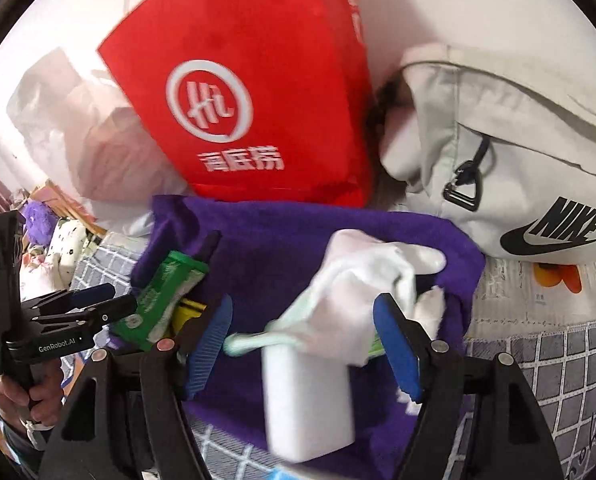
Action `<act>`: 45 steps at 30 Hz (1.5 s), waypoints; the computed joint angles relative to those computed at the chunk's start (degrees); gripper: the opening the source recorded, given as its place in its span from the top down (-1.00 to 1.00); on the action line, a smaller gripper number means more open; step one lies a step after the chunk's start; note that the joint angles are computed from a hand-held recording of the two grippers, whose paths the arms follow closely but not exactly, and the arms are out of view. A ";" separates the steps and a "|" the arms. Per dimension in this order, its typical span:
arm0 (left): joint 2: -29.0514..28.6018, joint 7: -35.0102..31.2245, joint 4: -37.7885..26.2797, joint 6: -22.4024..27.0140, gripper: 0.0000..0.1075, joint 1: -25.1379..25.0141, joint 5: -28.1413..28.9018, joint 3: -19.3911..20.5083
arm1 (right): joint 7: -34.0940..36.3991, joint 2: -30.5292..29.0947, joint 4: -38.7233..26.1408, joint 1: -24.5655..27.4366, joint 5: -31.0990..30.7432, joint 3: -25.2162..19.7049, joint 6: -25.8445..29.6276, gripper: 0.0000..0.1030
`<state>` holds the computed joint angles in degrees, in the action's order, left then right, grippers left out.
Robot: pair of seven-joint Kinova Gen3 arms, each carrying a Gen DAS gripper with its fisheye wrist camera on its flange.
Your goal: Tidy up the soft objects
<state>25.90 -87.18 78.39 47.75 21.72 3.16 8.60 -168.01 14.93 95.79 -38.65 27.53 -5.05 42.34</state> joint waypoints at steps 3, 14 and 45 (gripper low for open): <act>-2.87 -1.00 3.17 -0.92 -0.13 -0.85 0.07 -0.01 | -0.73 -0.10 -1.52 -1.62 0.50 -0.62 1.92 -0.41; -13.59 -2.52 14.61 -3.59 -0.13 -4.51 1.84 -0.19 | -4.91 0.40 -6.02 -10.88 3.57 -4.24 8.47 -0.41; -30.51 -28.52 39.55 -8.35 -0.14 -14.89 24.41 -6.55 | -15.16 13.39 -12.48 -28.60 1.48 -4.16 9.61 -0.82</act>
<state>-4.61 -115.70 117.94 39.41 6.83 27.58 2.05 -183.17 28.32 83.31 -67.25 29.02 -9.21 51.95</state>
